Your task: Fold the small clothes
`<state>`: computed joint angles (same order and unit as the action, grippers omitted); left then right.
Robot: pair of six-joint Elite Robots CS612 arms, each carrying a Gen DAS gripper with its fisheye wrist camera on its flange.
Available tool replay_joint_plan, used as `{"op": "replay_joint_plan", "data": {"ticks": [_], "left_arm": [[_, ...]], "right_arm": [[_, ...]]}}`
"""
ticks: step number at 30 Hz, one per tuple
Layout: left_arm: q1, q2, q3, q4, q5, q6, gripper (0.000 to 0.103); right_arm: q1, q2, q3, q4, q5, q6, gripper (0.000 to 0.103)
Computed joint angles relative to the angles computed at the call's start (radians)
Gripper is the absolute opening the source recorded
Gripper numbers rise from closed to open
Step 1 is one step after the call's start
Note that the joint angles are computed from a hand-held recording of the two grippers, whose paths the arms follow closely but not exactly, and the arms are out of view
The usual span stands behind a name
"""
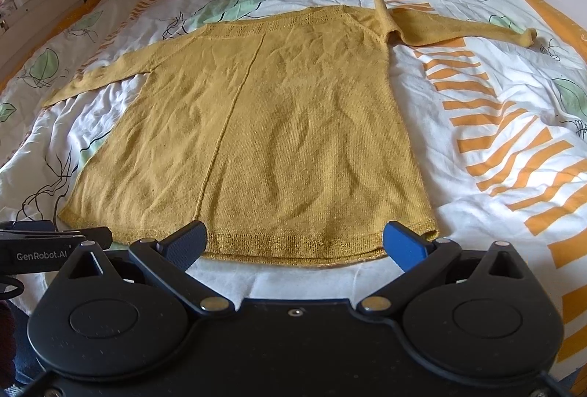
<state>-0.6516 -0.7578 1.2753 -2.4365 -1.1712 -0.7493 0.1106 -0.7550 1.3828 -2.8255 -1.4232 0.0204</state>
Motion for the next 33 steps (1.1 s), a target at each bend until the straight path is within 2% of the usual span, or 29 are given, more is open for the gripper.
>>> {"op": "replay_joint_plan", "data": {"ticks": [8, 13, 19, 23, 29, 33], "left_arm": [[0.011, 0.013, -0.017, -0.007, -0.015, -0.007, 0.087], [0.021, 0.028, -0.039, -0.032, -0.01, 0.013, 0.087], [0.046, 0.06, -0.09, -0.101, -0.024, 0.05, 0.087], [0.065, 0.092, -0.147, -0.127, -0.026, 0.067, 0.087], [0.096, 0.162, -0.265, -0.141, -0.034, 0.072, 0.087], [0.113, 0.224, -0.372, -0.108, -0.03, 0.084, 0.087]], "right_arm": [[-0.011, 0.02, -0.033, 0.031, 0.075, 0.031, 0.102], [-0.015, 0.039, -0.062, 0.024, 0.101, 0.006, 0.102], [-0.03, 0.078, -0.135, 0.039, 0.155, 0.004, 0.102], [-0.043, 0.113, -0.211, 0.089, 0.172, 0.007, 0.102], [-0.066, 0.172, -0.346, 0.127, 0.111, 0.031, 0.102], [-0.093, 0.233, -0.478, 0.175, 0.061, 0.081, 0.102]]}}
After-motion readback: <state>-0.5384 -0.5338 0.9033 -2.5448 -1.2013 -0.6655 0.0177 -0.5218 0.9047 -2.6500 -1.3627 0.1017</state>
